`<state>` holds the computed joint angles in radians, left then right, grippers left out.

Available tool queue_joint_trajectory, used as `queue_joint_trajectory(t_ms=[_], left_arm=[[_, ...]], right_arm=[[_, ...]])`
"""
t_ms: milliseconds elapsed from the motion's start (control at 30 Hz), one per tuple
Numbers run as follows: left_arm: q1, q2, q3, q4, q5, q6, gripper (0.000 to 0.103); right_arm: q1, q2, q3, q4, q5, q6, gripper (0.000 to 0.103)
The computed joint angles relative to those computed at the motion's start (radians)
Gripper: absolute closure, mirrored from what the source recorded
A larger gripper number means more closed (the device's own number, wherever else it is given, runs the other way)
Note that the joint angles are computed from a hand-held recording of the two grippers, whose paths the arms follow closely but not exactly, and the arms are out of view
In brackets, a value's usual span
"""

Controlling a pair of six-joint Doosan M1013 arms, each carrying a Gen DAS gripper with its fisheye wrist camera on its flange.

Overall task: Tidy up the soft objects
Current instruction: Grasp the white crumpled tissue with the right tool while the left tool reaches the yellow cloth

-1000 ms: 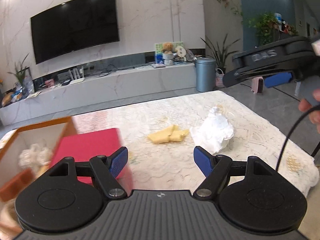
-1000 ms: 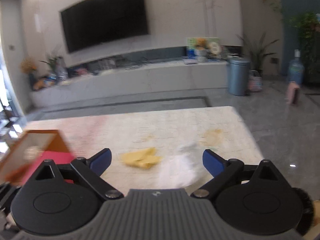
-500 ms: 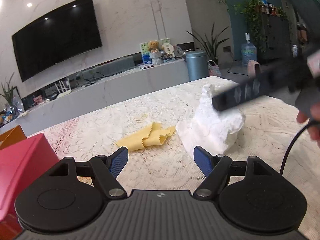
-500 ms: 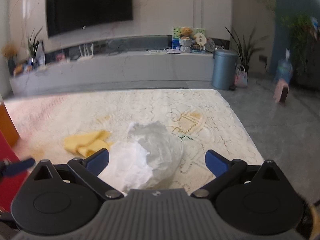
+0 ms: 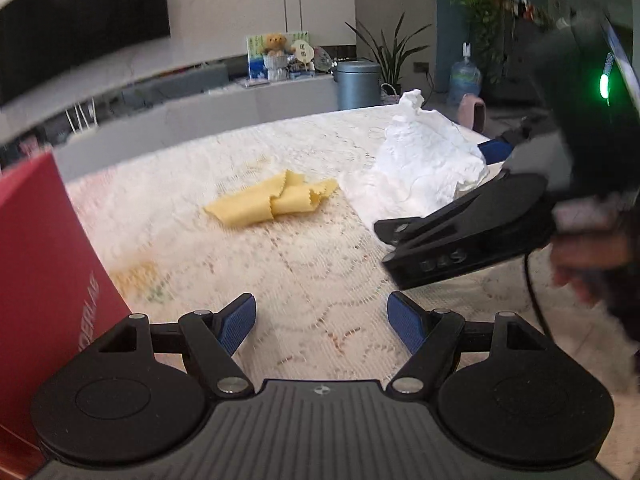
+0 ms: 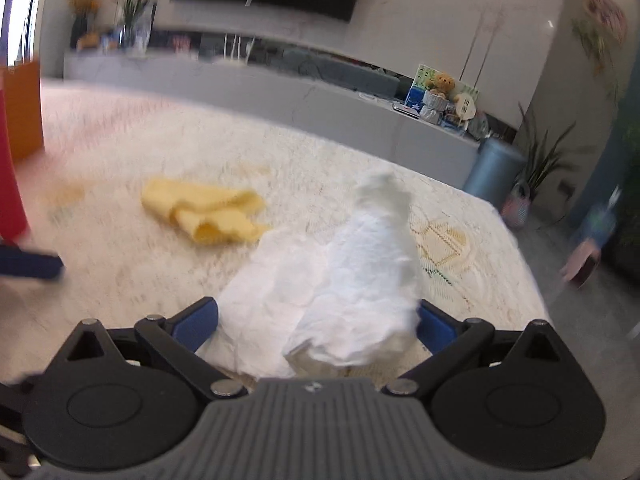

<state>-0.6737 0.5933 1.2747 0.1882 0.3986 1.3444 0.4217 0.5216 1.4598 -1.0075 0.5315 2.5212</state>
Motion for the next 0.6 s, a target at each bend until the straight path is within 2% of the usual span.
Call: queue_joint_trajectory(t_ms=[33,100,400,467,567,600], left_arm=[[0.007,-0.002,0.002,-0.057,0.0,0.036,0.014],[0.011,-0.004,0.005,-0.101,-0.008,0.06,0.014],[0.004,0.007,-0.019,-0.091,0.017,0.076,0.009],[0.004,0.008,-0.021,-0.082,0.019,0.069,0.009],[0.0,0.008,-0.021,-0.055,0.02,0.041,0.009],[-0.002,0.008,-0.021,-0.037,0.019,0.026,0.009]], right_arm=[[0.005,0.002,0.004,-0.066,-0.001,0.067,0.003],[0.007,0.011,-0.002,-0.07,-0.002,0.079,0.002],[0.013,0.016,-0.003,-0.091,0.009,0.119,0.005],[0.004,0.008,0.005,-0.033,-0.026,0.105,0.013],[0.002,0.001,0.015,-0.022,-0.059,0.107,0.033],[0.004,0.0,0.016,-0.033,-0.066,0.107,0.047]])
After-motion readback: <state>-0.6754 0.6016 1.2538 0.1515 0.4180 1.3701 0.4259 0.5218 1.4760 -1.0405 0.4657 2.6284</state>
